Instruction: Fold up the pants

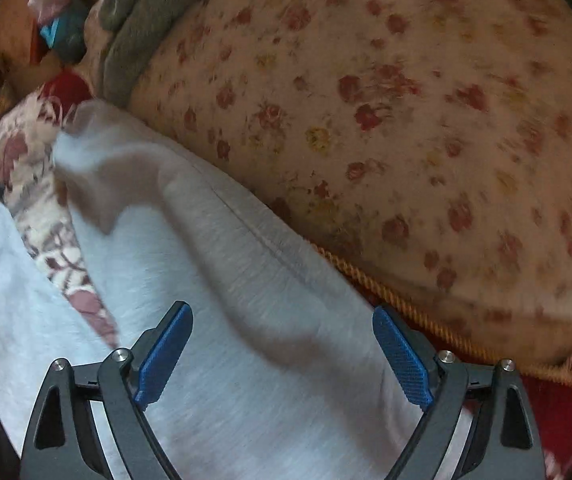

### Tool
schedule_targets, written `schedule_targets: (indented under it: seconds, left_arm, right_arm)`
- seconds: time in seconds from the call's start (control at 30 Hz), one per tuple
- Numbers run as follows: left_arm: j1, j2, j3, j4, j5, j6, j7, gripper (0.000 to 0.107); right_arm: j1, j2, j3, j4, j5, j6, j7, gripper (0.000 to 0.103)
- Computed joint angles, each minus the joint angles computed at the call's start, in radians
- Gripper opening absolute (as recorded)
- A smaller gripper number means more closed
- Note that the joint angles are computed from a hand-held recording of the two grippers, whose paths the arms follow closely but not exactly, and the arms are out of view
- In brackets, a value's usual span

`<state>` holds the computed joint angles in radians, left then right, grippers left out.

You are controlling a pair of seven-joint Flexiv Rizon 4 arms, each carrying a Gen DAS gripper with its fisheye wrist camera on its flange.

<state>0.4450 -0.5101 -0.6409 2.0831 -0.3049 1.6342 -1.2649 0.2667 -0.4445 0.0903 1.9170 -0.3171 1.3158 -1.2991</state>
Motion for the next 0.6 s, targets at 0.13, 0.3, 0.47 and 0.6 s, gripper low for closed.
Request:
schedule_targets:
  seconds: [0.13, 0.3, 0.47, 0.6]
  left_arm:
    - [-0.021, -0.027, 0.032, -0.050, -0.027, -0.023, -0.001, 0.095]
    - [-0.050, -0.054, 0.068, -0.086, -0.040, -0.032, 0.002, 0.095]
    - [-0.111, -0.077, 0.135, -0.121, -0.061, -0.054, 0.008, 0.095]
    - [-0.078, -0.097, 0.086, -0.122, -0.079, -0.036, 0.027, 0.095]
  right_arm:
    - [-0.052, -0.092, 0.062, -0.137, 0.047, -0.133, -0.172, 0.095]
    - [-0.082, -0.168, 0.100, -0.259, 0.128, -0.246, -0.276, 0.093]
    - [0.009, -0.132, 0.024, -0.180, 0.040, -0.228, -0.298, 0.022]
    - [0.071, -0.019, -0.029, -0.012, -0.074, -0.085, -0.251, 0.017]
